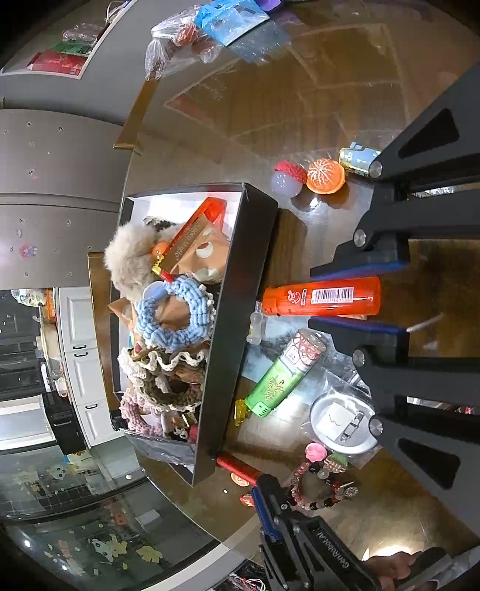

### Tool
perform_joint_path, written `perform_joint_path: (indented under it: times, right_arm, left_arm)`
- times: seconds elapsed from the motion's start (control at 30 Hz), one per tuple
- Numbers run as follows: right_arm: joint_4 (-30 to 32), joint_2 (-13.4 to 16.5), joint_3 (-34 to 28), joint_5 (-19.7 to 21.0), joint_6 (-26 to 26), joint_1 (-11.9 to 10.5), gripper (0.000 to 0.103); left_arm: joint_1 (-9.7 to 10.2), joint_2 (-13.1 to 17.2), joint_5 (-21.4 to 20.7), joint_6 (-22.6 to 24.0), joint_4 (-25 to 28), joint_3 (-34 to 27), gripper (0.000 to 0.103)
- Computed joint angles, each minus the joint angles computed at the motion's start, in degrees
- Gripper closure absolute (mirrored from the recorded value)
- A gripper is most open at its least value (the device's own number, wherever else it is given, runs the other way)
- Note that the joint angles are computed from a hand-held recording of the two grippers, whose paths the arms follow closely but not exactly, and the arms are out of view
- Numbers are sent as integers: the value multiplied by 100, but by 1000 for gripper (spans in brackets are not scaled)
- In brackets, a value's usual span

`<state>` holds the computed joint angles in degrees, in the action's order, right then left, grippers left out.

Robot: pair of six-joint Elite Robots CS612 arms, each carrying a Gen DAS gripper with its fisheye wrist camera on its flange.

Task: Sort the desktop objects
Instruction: 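Carry the orange lighter and red tube over the black box with both grippers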

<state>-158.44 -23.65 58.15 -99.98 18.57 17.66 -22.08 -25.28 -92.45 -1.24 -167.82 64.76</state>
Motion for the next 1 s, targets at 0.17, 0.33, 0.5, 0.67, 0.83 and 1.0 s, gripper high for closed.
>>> perform_joint_path:
  times: [0.17, 0.33, 0.5, 0.67, 0.83, 1.0]
  right_arm:
    - [-105, -37, 66, 33, 4, -2, 83]
    - [-128, -55, 88, 55, 11, -6, 83]
    - [38, -32, 59, 133, -9, -13, 83]
    - [54, -14, 49, 149, -99, -8, 83]
    - [36, -12, 50, 57, -273, 23, 83]
    - [55, -22, 64, 184, -192, 2, 83]
  left_arm:
    - [-7, -46, 18, 33, -99, 62, 90]
    - [-19, -52, 14, 69, -103, 76, 90]
    - [-32, -20, 6, 110, -9, 37, 90]
    - [-26, -7, -37, 91, 30, 14, 90]
    - [-29, -1, -35, 91, 56, -4, 90]
    - [-20, 10, -78, 71, 92, -36, 90]
